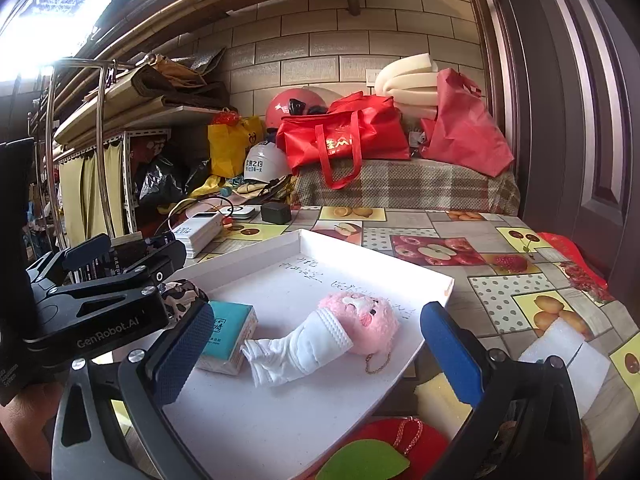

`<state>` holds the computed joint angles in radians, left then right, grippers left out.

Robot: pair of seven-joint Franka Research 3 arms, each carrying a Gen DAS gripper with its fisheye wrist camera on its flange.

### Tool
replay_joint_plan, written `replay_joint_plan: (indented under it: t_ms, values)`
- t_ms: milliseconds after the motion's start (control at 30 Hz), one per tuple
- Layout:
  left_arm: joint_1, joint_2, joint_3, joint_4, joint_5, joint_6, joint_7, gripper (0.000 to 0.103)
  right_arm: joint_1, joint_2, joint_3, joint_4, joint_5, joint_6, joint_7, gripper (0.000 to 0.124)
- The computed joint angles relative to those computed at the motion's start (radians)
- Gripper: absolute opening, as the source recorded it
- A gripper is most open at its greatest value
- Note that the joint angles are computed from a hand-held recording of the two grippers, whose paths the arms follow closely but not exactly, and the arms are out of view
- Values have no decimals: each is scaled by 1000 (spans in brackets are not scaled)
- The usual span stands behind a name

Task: Organize soft objects
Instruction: 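Move both open tools back from the box toward the pile, then grasp the yellow tissue pack with the left tool while the right tool grasps the white foam sheet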

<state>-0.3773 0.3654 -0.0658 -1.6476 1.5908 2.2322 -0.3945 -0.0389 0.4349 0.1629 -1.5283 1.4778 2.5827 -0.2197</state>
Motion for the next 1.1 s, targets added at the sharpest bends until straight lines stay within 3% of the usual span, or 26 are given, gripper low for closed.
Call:
replay_joint_plan:
  t_ms: [167,333,433,533,633,767,867,933,1000,1100]
  values:
    - [-11,5,-5,7,-4,-5,16,103,-33,-42,-11,-56,6,-93,-33,103]
    - [-20,2,-11,2,2,27,17,103,-73,-48,-49,-57,-3,-203,12,103]
    - [-24,0,-14,-1,13,49,13,103,-112,-32,-61,-29,63,-218,0,103]
    - [-27,-3,-19,-4,27,82,7,103,-137,3,-74,26,112,-173,-24,103]
    - [-22,-2,-25,-2,69,184,13,103,-157,82,-90,142,39,-130,88,103]
    - [-1,42,-40,63,79,418,116,103,-179,208,-118,330,-141,-133,339,103]
    - [20,122,-67,159,-61,632,362,102,-200,258,-116,407,-224,-141,405,103]
    - [69,192,-163,218,-309,679,706,102,-218,279,-105,440,-274,-171,413,103]
    - [100,263,-268,289,-534,601,1019,102,-230,305,-101,484,-349,-236,443,103]
    - [109,371,-363,430,-727,466,1291,97,-225,363,-107,578,-476,-312,520,103]
